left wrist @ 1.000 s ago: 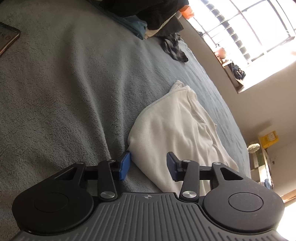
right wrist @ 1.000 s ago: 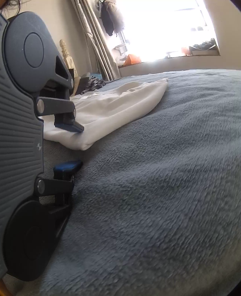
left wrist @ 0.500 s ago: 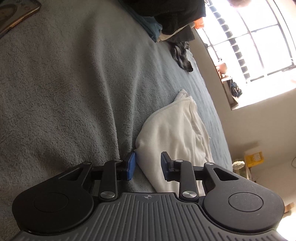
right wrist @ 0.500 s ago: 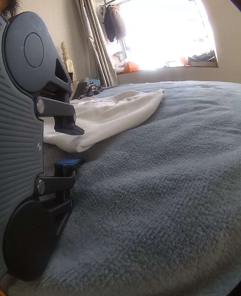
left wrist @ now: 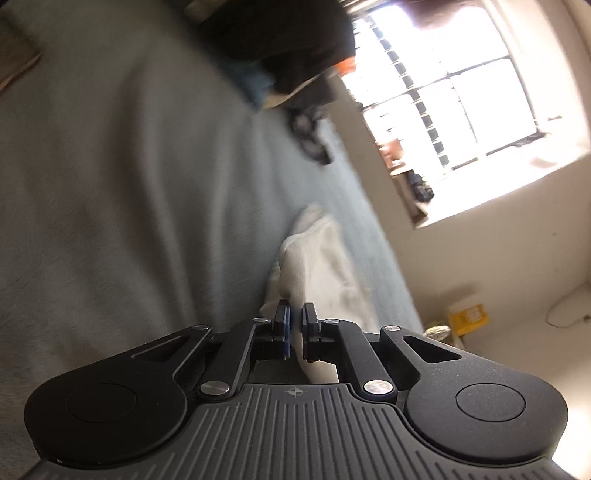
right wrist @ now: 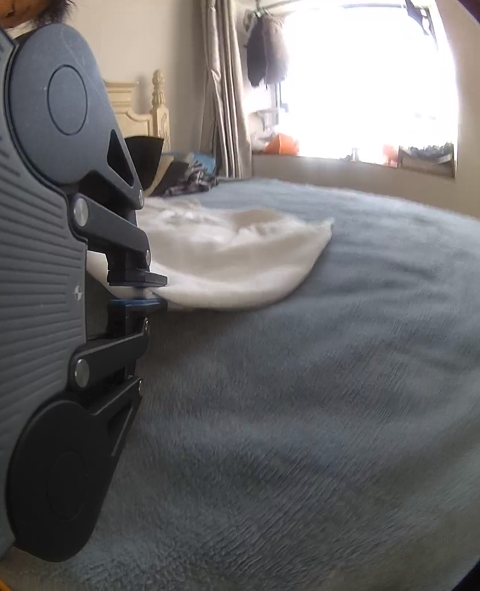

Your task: Fold clothes

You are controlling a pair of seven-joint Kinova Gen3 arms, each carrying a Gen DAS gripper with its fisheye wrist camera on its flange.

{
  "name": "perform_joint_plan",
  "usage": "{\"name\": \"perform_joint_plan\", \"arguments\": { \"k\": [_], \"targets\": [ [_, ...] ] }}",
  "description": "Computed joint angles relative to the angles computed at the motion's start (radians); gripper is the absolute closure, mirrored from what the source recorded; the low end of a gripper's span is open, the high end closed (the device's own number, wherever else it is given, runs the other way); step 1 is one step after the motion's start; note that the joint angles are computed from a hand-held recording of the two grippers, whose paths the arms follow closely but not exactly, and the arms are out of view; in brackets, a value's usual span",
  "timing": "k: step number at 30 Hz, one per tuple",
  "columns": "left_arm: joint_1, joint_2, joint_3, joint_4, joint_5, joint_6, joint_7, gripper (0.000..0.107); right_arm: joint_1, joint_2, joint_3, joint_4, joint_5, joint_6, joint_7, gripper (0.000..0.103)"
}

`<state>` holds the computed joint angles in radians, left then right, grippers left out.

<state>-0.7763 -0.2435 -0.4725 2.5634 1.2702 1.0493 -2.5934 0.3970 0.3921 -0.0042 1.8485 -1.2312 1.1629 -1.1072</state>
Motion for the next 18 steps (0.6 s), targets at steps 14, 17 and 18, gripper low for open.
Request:
{"name": "perform_joint_plan", "arguments": {
  "k": [14,17,18],
  "targets": [
    [-0.022,-0.010,0.014,-0.081,-0.165,-0.037,0.134,0.087,0.052,0.034,0.017,-0.055,0.103,0.065,-0.097,0.083],
    [0.001,-0.103,0.062,-0.125,-0.229,-0.103,0.227,0.085,0.057,-0.026,0.032,-0.075,0.146,0.044,-0.094,0.081],
    [0.033,-0.124,0.077,-0.145,-0.241,-0.117,0.229,0.085,0.054,-0.040,0.028,-0.092,0.156,0.044,-0.074,0.081]
  ]
}}
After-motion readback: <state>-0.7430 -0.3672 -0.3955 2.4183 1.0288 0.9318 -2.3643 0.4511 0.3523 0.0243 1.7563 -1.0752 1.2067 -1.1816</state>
